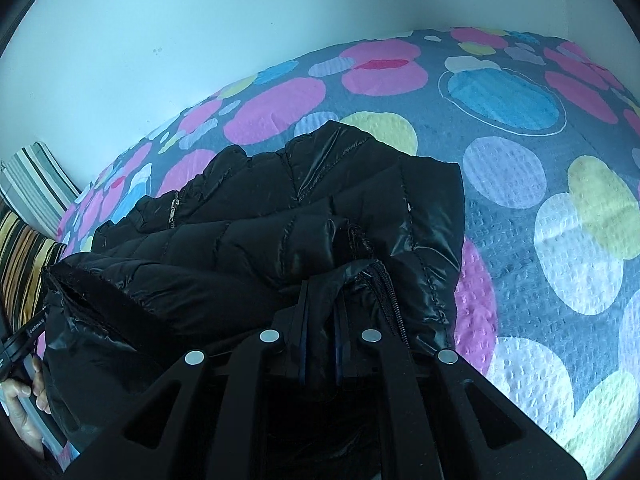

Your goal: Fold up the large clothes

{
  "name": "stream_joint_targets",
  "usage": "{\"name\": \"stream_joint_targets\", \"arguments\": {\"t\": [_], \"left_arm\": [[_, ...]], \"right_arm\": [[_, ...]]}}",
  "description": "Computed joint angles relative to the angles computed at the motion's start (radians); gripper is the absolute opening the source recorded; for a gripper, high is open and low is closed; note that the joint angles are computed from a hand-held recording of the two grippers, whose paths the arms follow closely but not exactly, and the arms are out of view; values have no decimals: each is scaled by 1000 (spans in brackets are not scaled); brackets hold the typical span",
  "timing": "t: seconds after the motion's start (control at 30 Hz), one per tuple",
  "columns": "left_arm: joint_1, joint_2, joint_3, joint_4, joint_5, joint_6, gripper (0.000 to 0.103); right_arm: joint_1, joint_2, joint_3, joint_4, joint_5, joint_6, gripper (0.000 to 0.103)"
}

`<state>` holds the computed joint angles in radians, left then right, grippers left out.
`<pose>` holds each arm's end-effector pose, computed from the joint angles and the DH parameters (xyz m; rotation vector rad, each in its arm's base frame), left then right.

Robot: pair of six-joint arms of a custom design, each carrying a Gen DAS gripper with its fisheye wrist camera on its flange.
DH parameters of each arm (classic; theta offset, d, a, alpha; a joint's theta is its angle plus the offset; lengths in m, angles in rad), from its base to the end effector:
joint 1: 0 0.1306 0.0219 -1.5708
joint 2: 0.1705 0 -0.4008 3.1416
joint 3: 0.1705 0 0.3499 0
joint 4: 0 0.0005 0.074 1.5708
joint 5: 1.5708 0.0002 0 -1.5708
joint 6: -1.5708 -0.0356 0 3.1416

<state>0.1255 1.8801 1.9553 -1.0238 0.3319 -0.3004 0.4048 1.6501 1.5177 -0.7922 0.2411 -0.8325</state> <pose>0.6151 0.0654 0.4248 0.3465 2.4368 -0.2354 0.4935 0.2017 0.3860 0.6223 2.3932 0.2359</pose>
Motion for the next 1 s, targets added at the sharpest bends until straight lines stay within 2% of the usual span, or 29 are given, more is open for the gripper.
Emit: {"name": "stream_joint_targets", "arguments": {"t": [0.1,0.23,0.27,0.3,0.33,0.43,0.53,0.57,0.6,0.67,0.83,1.0], "left_arm": [[13,-14,5,-13,18,-7,22],[39,-15,38,-65,65,-7,29],[42,-26,27,-45,46,7,56],[47,-45,4,-1,22,27,76],[59,-59,-7,31,29,50,77],[83,-52,29,-3,63,67,78],[91,-54,27,-9,59,41,78],[92,-53,25,-12,56,30,78],[93,-53,20,-13,54,22,78],[97,-51,10,-16,56,15,78],[95,-34,8,-18,58,11,78],[77,9,63,-62,77,-45,78]], "right_arm": [[-2,-1,7,-9,-5,7,7],[6,-13,20,-32,12,28,11],[6,-15,22,-37,14,27,11],[7,-20,24,-41,16,25,13],[8,-25,25,-46,18,22,13],[7,-44,18,-39,18,18,19],[5,-60,14,-31,3,11,28],[6,-70,10,-23,0,7,35],[9,-78,8,-18,9,5,49],[20,-98,4,-4,57,10,69],[16,-106,30,-21,61,65,70],[-5,-90,33,-15,34,142,70]]}}
